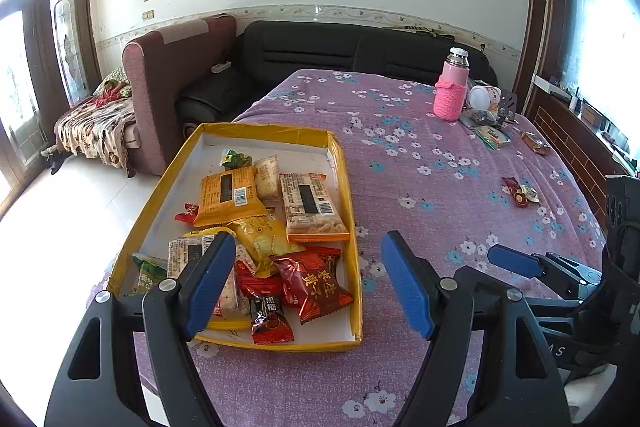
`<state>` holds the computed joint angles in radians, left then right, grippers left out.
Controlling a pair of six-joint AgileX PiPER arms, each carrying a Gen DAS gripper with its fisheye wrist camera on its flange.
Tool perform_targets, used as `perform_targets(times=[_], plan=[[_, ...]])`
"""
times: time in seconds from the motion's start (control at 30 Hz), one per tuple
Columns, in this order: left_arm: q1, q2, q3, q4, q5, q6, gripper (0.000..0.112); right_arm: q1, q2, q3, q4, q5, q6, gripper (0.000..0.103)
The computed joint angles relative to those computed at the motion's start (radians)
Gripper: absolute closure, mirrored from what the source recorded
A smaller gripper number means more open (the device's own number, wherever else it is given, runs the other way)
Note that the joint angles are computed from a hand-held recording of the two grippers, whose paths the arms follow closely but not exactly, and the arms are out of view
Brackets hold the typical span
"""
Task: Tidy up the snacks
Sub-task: 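Move both grippers back over the remaining snacks on the table, then grasp the green wrapped candy with the right gripper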
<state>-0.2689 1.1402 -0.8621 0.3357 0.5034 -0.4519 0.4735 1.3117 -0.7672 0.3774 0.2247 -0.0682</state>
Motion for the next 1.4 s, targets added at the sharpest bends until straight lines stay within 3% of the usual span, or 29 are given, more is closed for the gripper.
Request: perform_targets(times=[0.17, 0.3, 0.4, 0.5, 0.7, 0.83, 0.9, 1.13, 1.23, 1.33, 1.4], plan=[[-0.024, -0.009, 0.004, 0.038, 0.008, -0.04, 0.037, -0.014, -0.016, 0.016, 0.018, 0.003, -0.015, 0.036], [-0.064, 0.007, -0.011, 0.129, 0.042, -0.13, 0.036, -0.052, -0.024, 0.032, 0.13, 0.01, -0.126, 0.036], [-0.069, 0.039, -0.035, 0.097, 0.059, -0.106, 0.034, -0.095, -0.042, 0.048, 0.219, 0.02, -0.222, 0.036], [-0.051, 0.041, -0.028, -0.039, 0.022, 0.021, 0.034, -0.185, -0.076, 0.076, 0.33, 0.041, -0.356, 0.036], [-0.049, 0.051, -0.017, -0.193, -0.048, 0.156, 0.034, -0.602, -0.103, 0.095, 0.536, 0.206, -0.637, 0.035], [-0.042, 0.08, -0.016, -0.29, -0.094, 0.228, 0.034, -0.89, -0.003, 0.028, 0.595, 0.318, -0.737, 0.033], [-0.043, 0.092, -0.017, -0.332, -0.107, 0.263, 0.034, -0.957, 0.065, -0.027, 0.601, 0.342, -0.743, 0.033], [-0.053, 0.152, -0.061, -0.401, -0.086, 0.325, 0.034, -0.931, 0.306, -0.257, 0.552, 0.291, -0.663, 0.034], [-0.062, 0.171, -0.079, -0.413, -0.07, 0.332, 0.034, -0.868, 0.415, -0.393, 0.4, 0.267, -0.533, 0.037], [-0.075, 0.176, -0.083, -0.411, -0.075, 0.321, 0.034, -0.835, 0.528, -0.52, 0.329, 0.318, -0.454, 0.047], [-0.074, 0.183, -0.087, -0.438, -0.076, 0.337, 0.034, -0.798, 0.576, -0.582, 0.281, 0.37, -0.429, 0.048]])
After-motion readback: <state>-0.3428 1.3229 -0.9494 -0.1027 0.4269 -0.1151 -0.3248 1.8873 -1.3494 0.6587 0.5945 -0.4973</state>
